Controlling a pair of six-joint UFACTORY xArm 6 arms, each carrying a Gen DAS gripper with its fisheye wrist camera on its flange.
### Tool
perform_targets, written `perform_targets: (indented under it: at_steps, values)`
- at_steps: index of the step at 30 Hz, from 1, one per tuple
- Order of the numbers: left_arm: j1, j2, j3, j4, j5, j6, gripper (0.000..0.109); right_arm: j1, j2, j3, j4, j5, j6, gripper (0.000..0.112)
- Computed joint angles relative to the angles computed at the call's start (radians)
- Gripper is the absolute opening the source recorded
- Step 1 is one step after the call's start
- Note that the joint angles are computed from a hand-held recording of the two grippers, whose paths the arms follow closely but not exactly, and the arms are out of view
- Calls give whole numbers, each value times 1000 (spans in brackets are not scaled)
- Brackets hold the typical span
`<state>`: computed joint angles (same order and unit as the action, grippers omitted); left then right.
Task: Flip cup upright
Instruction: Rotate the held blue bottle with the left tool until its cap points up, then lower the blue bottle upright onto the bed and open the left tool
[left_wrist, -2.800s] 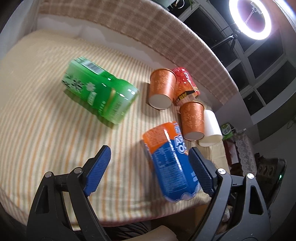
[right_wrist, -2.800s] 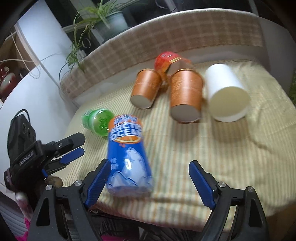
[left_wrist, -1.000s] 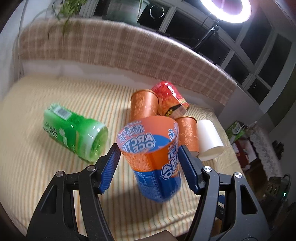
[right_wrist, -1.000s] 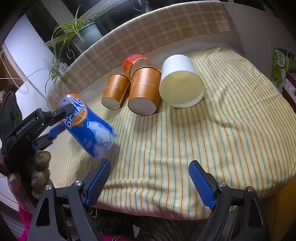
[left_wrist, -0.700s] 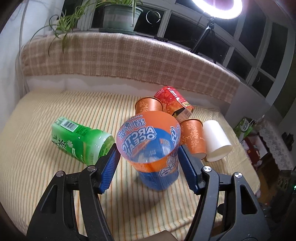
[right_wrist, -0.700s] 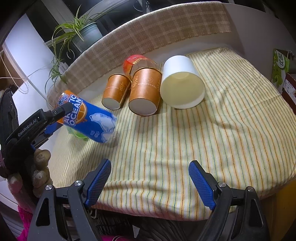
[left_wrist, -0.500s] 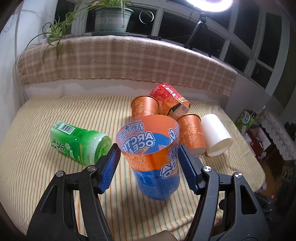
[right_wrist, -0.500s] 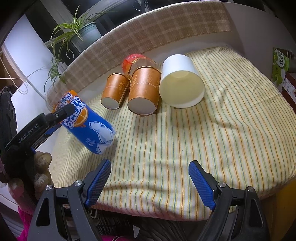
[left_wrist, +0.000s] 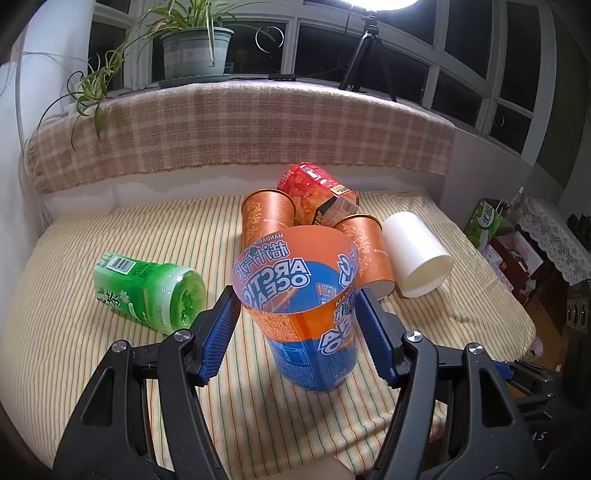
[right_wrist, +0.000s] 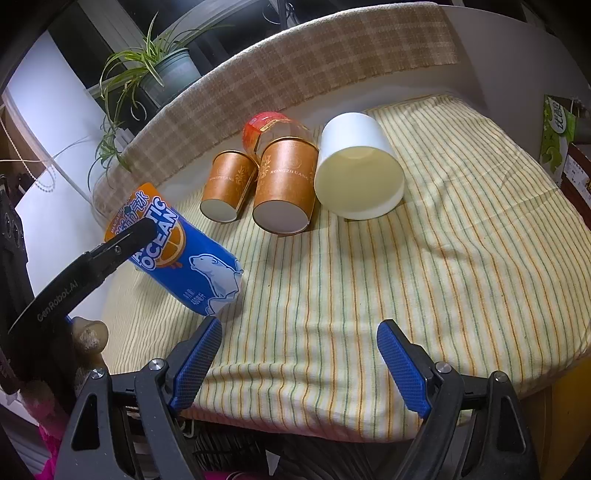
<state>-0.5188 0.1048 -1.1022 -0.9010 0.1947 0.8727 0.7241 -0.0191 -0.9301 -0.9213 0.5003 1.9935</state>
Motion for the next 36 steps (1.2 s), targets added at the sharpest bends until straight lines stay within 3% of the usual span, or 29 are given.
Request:
perform_targets:
  at_steps: [4,10,14,21,28,36]
  values:
    - [-4,-7,6,6,13,-1,66,-1,-4,5,-1,1,6,88]
    - [-9,-22,15,-24,36,29,75,1,-10,10,-9,6,16,88]
    - [7,-29,11,-48,89,43,81,3,-12,11,-13,11,16,88]
    - [47,-41,12,-43,184,17,82,9,-8,-6,-8,38,-8,88]
    - [97,-68,38,-74,257,33,83,32,-9,-41,-20,140,-48,88]
    - [136,-142,118,-171,211,128,83,83,5,-115,-50,318,-100,89]
